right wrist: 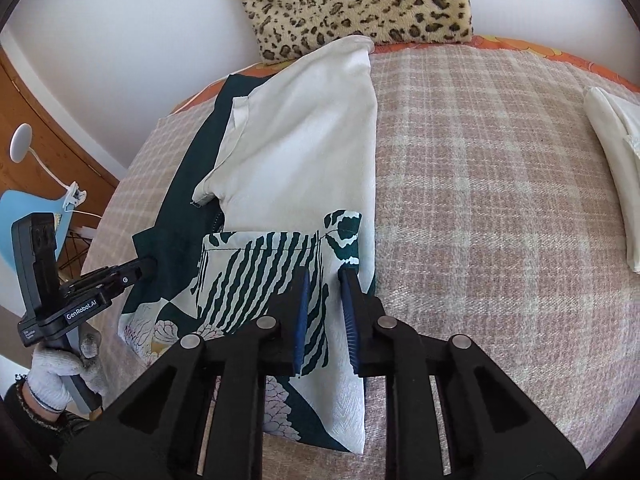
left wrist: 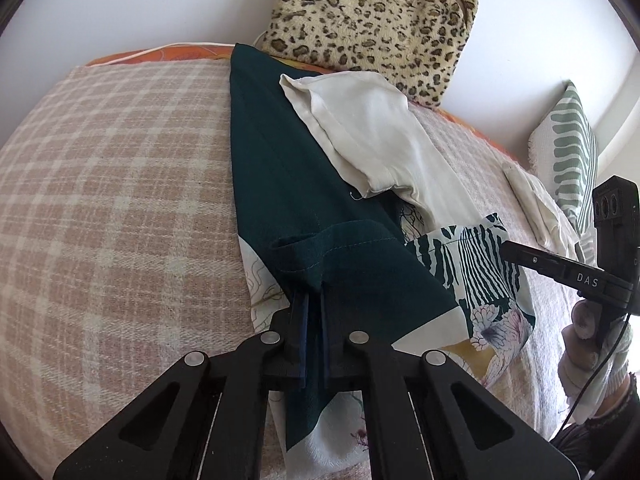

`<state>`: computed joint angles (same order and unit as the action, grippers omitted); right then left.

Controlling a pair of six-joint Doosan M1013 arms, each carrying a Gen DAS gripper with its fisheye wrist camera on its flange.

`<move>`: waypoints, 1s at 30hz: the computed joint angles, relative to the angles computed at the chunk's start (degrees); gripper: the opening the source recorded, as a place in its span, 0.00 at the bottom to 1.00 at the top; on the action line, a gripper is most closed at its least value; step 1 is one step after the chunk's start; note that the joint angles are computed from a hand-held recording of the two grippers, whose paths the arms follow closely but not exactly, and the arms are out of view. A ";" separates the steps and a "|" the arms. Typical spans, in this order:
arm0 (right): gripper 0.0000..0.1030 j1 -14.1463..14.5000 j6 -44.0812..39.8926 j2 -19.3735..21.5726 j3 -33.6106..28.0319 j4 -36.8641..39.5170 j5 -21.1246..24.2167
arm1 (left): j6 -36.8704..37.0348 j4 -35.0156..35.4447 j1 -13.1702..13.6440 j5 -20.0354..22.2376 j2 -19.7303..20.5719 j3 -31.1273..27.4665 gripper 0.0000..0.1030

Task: Fold small clothes
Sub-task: 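Lift the hem end with both grippers and fold it toward the collar, then open both grippers and release the folded hem end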

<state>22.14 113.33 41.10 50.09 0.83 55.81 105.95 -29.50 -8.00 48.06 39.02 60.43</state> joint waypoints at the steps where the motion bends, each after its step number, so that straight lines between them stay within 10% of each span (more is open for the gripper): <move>1: 0.11 0.16 -0.03 0.01 -0.06 -0.72 0.12 | -0.14 0.10 -0.05 -0.58 -0.21 0.34 0.02; 10: 0.05 1.05 0.84 -1.89 2.53 -5.42 -5.45 | 0.49 1.55 -0.12 -8.79 -3.96 5.17 0.02; 20: 0.05 1.27 7.91 -0.95 1.59 -12.60 -2.74 | -8.68 9.57 -0.06 -5.73 -3.03 3.19 0.09; 26: 0.05 0.98 -4.77 -4.78 6.64 3.35 -11.09 | 5.07 -3.97 -0.20 -3.97 -5.10 5.17 0.11; 30: 0.05 2.08 -13.09 -3.72 5.42 10.10 -7.24 | 10.38 -6.44 -1.75 1.15 -4.49 4.52 0.11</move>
